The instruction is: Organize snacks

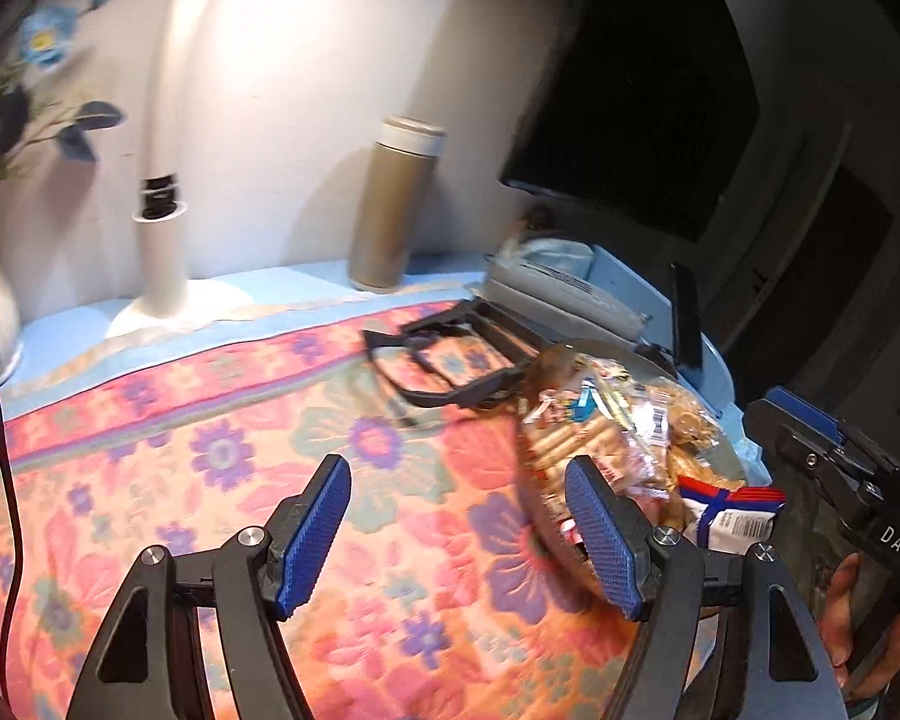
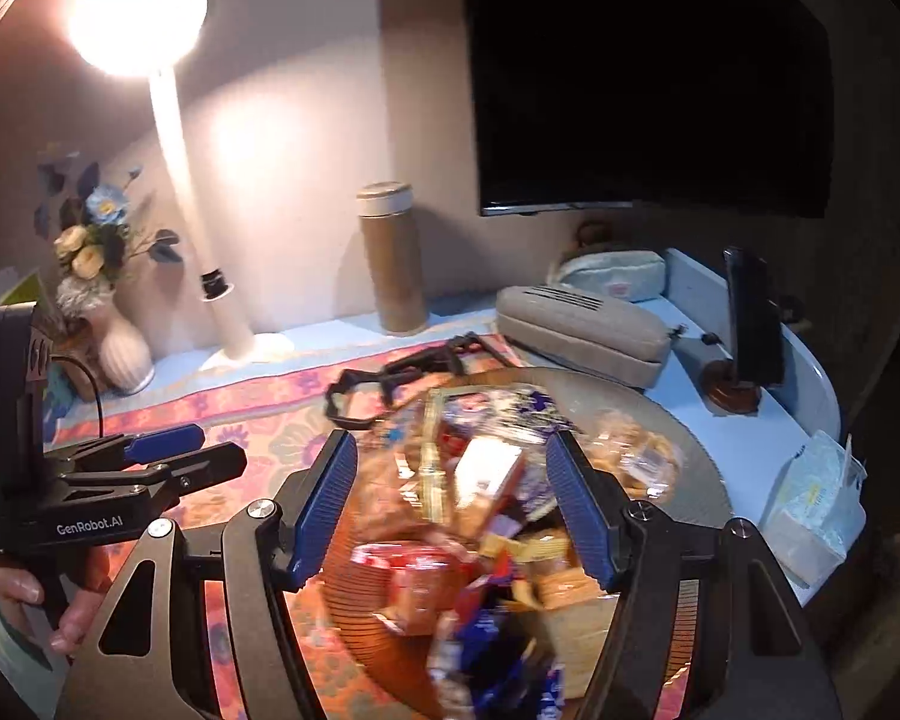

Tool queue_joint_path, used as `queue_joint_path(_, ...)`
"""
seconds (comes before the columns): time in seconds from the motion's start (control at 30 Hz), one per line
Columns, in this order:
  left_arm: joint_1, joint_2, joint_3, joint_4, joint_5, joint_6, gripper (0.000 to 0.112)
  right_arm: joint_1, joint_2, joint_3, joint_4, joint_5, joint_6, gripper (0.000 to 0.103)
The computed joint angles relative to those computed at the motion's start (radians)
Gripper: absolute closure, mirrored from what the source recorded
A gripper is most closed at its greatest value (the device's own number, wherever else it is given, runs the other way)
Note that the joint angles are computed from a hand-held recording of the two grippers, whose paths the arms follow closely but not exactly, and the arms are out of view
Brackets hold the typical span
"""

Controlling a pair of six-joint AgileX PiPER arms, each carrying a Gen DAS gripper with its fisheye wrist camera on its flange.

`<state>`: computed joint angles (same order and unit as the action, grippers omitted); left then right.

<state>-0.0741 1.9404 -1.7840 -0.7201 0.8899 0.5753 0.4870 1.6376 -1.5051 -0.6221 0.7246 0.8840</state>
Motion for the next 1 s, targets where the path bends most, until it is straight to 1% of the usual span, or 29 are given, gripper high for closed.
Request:
queue_joint_path(0.17, 0.111, -0.081, 0.114, -0.013, -0.032, 0.038, 0.041, 0.095, 0.070, -0.100, -0.010, 0.037, -0.030, 0.038)
queue_joint_path(0.27, 0.174, -0.122, 0.178, 0.012, -0.067, 0.044, 0.041, 0.164, 0.145, -0.190, -0.017, 0.077, -0.067, 0.038)
queue_joint_path(0.37, 0.240, -0.155, 0.246, 0.019, -0.100, 0.065, 0.041, 0.217, 0.224, -0.275, 0.006, 0.100, -0.115, 0.038)
queue_joint_path(0.47, 0.296, -0.189, 0.330, 0.023, -0.153, 0.094, 0.041, 0.258, 0.302, -0.352, 0.044, 0.110, -0.155, 0.038)
queue_joint_path(0.57, 0.327, -0.220, 0.429, 0.029, -0.242, 0.130, 0.041, 0.288, 0.383, -0.423, 0.095, 0.110, -0.182, 0.038)
queue_joint_path(0.63, 0.337, -0.238, 0.501, 0.026, -0.313, 0.174, 0.041, 0.295, 0.431, -0.449, 0.150, 0.086, -0.202, 0.038)
queue_joint_path(0.73, 0.330, -0.261, 0.620, 0.000, -0.446, 0.255, 0.041, 0.302, 0.490, -0.463, 0.195, 0.055, -0.198, 0.038)
queue_joint_path(0.8, 0.330, -0.257, 0.663, -0.018, -0.493, 0.290, 0.041, 0.301, 0.525, -0.472, 0.217, 0.035, -0.191, 0.038)
queue_joint_path(0.9, 0.341, -0.238, 0.681, -0.066, -0.513, 0.339, 0.041, 0.302, 0.566, -0.492, 0.211, 0.029, -0.167, 0.038)
queue_joint_path(0.97, 0.355, -0.228, 0.679, -0.107, -0.507, 0.365, 0.041, 0.301, 0.584, -0.506, 0.202, 0.037, -0.150, 0.038)
queue_joint_path(1.0, 0.361, -0.226, 0.678, -0.127, -0.502, 0.379, 0.039, 0.299, 0.593, -0.512, 0.204, 0.037, -0.146, 0.038)
